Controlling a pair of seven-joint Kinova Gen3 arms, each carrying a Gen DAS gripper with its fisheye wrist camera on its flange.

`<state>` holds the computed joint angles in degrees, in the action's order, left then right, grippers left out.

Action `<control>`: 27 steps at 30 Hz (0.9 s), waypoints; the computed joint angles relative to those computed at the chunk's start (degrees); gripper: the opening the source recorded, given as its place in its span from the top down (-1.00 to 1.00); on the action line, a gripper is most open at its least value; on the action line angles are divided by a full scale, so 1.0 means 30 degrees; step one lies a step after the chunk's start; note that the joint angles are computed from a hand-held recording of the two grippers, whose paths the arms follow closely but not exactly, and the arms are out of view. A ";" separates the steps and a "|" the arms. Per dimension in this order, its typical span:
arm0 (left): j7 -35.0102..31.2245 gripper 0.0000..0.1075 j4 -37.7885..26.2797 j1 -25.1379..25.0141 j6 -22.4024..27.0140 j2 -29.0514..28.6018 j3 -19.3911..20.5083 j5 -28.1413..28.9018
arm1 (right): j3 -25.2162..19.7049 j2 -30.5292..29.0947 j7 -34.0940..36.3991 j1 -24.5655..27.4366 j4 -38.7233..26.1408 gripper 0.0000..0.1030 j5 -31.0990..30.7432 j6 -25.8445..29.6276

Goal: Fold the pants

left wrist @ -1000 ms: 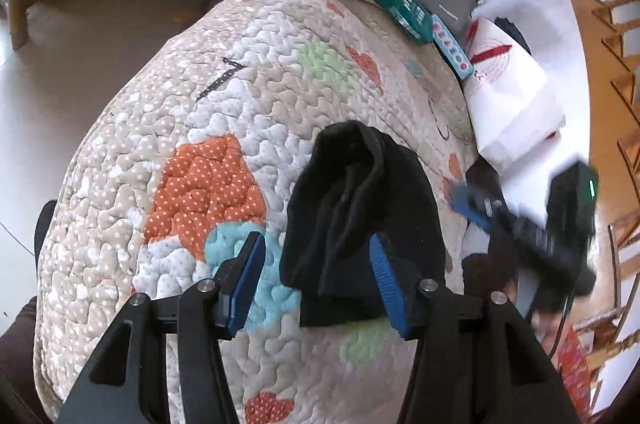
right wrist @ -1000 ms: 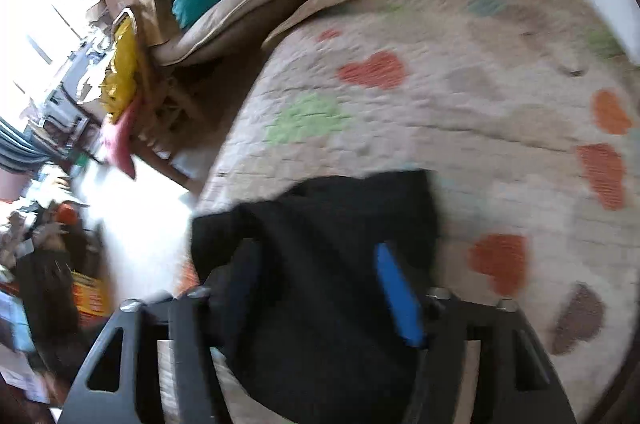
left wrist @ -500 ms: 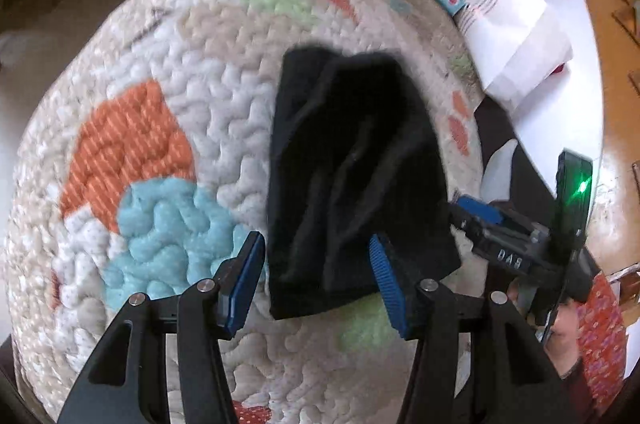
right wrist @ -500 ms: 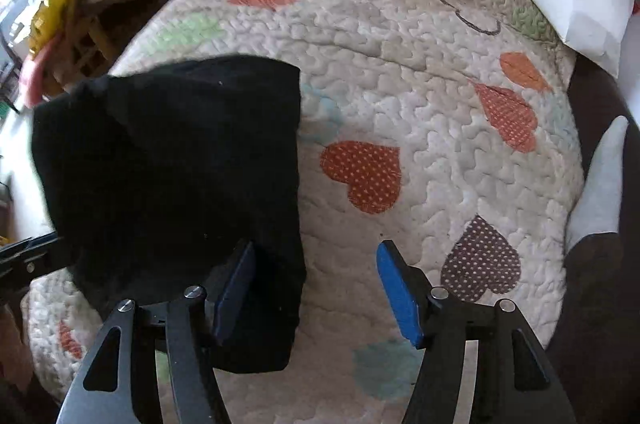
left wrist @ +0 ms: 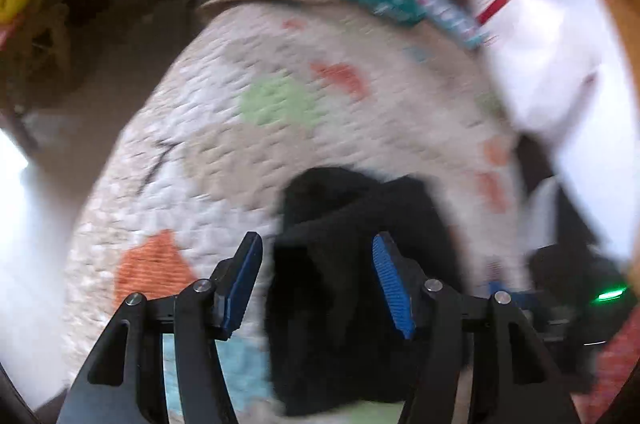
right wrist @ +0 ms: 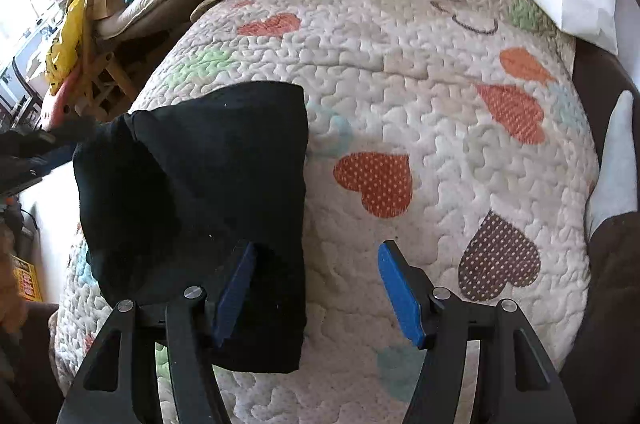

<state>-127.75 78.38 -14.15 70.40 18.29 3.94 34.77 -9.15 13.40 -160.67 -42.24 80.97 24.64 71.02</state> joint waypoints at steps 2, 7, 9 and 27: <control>0.0176 -0.11 0.0565 0.0514 -0.0974 0.0132 -0.0329 -0.1005 | 0.0009 -0.0243 -0.0079 0.0239 0.0433 -0.36 -0.0254 -0.0663; 0.0376 -0.47 0.0546 -0.0212 -0.1591 0.0917 -0.0247 -0.0800 | -0.0012 -0.0437 -0.0272 0.0629 0.1002 -0.45 -0.0589 -0.1639; 0.0424 -0.47 0.0008 -0.0720 -0.0747 0.1384 -0.0179 -0.0015 | -0.0023 -0.0501 -0.0472 0.0672 0.1157 -0.47 -0.0627 -0.1861; -0.2102 -0.54 0.1148 -0.2368 0.3818 0.2164 0.0538 0.3249 | 0.0141 -0.2223 0.0193 0.4544 0.5192 -0.50 -0.5721 -1.0075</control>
